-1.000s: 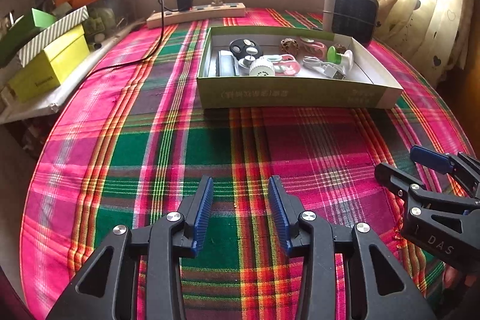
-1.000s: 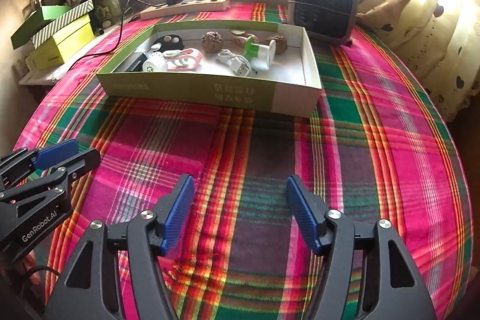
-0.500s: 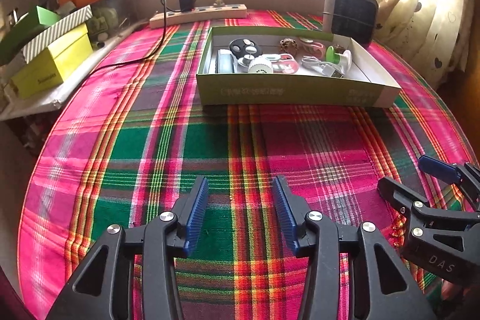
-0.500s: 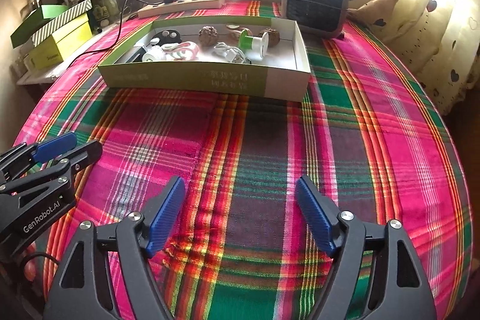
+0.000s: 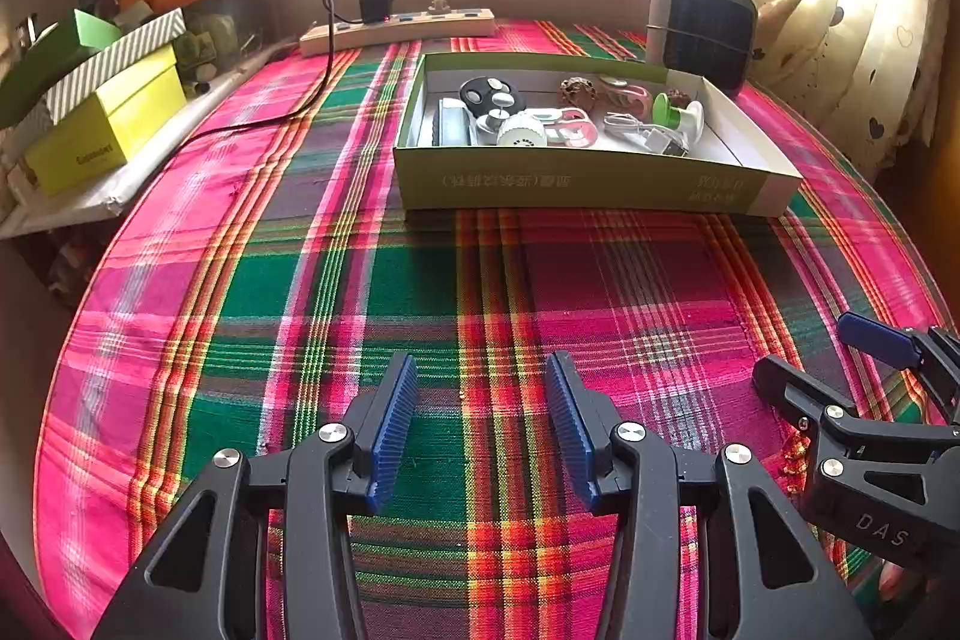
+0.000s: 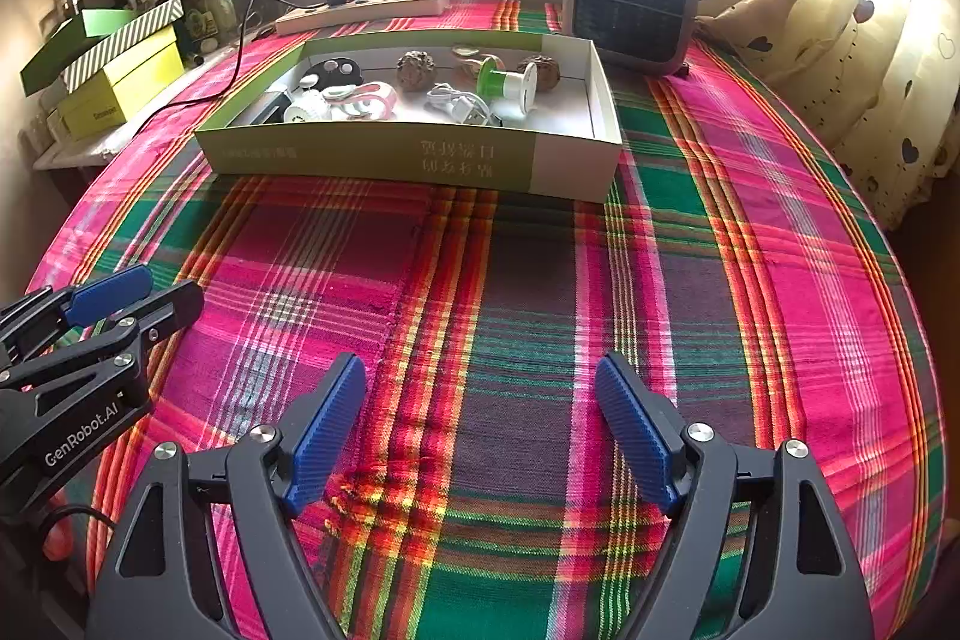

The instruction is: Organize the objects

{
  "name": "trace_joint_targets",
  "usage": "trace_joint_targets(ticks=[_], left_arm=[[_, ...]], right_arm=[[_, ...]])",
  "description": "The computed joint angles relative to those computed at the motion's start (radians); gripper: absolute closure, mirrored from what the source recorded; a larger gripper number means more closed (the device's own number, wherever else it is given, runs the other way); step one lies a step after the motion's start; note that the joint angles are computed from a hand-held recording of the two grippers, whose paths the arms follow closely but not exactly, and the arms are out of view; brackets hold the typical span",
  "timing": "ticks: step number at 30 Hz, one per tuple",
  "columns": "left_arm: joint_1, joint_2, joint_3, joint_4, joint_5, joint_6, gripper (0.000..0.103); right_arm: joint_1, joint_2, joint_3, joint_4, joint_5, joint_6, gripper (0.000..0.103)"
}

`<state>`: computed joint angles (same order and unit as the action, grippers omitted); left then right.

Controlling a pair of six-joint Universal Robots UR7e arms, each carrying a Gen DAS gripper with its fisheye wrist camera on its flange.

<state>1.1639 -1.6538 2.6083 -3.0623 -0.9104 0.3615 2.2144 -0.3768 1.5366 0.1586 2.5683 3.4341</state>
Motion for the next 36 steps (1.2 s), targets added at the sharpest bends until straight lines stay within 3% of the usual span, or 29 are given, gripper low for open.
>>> trace_joint_targets(ticks=[36], left_arm=[[-0.001,-0.004,0.000,0.005,0.000,-0.002,0.059]], right_arm=[[0.002,0.003,-0.004,0.007,0.000,0.005,0.022]])
